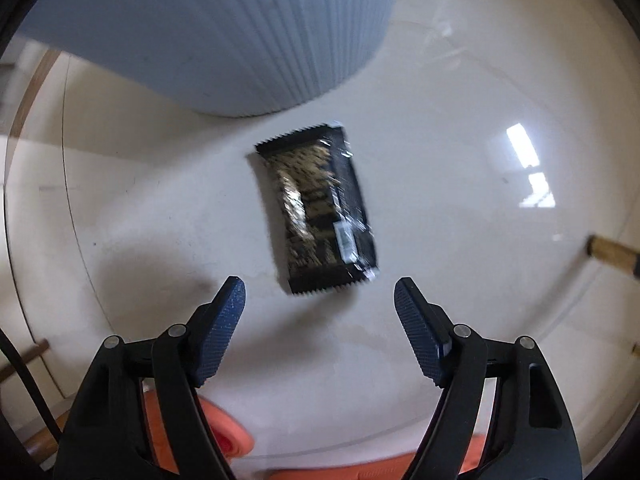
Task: Collect trash
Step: 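Lower the right tool to the floor and grasp the dark sauce packet, then lift the sauce packet over the blue bin and open the right tool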
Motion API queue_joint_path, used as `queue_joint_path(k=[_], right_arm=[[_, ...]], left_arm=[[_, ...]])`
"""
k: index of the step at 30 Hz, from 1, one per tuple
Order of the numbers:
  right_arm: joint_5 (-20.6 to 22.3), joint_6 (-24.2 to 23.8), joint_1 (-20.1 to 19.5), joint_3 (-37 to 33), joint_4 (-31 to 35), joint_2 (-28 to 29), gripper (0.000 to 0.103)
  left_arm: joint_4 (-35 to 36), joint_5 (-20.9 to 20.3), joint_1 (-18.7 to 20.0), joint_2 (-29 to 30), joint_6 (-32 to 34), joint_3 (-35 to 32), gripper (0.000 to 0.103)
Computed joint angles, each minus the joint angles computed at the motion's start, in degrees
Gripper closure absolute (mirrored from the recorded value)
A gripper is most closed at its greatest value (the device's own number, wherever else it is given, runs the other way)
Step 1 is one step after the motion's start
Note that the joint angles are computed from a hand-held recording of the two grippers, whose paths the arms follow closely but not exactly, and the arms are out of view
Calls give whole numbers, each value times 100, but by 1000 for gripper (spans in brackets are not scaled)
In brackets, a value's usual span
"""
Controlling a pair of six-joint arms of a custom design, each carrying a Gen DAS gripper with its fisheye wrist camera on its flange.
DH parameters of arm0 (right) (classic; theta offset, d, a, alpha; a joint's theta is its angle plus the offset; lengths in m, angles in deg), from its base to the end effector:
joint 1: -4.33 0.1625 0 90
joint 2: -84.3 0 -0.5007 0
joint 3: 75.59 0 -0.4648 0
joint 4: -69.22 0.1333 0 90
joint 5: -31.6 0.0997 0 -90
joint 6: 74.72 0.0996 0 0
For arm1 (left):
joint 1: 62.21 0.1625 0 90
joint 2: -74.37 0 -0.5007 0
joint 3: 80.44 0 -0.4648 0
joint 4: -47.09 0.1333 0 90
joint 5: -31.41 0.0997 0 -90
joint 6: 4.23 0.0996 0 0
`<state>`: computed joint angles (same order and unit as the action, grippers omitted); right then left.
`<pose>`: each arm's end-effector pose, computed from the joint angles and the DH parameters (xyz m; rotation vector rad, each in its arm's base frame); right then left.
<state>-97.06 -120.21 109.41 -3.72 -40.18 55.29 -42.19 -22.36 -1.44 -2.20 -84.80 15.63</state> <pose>0.2869 -0.7917 -0.0219 1.4177 -2.0666 -0.7308 -0.1352 -0.6351 0.3845 -0.9395 2.2871 -0.4076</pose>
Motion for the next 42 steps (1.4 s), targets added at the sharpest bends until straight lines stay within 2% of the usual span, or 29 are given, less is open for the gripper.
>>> queue_joint_path(k=[7,17,20,24,26,27,28,32,37,42], right_arm=[[222,-304,-3,177,-481,-32,28],[462,-317,-26,105,-683,127,28],[511,-457,-24,244,-849,85,22],[528,-569,-43,317,-911,33,23],[468,-675,-43,377,-1037,-2,30],[409,-750,-39,426,-1169,-25,40],[415,-785,-42,436,-1226,-45,54],[426,-678,-74,241,-995,31,77],[438,-455,-25,201,-698,-9,90],[268,-351,-26,89,-403,-64,93]], left_arm=[[153,60,-16,54,-46,-74,71],[320,52,14,135,-42,-174,71],[331,49,28,163,-43,-190,71],[376,44,39,176,-40,-218,71],[393,43,40,189,-41,-228,71],[413,41,36,200,-49,-242,71],[436,42,37,214,-48,-255,71],[530,45,39,263,-78,-305,71],[541,22,52,299,-45,-335,71],[649,20,58,327,-58,-391,71]])
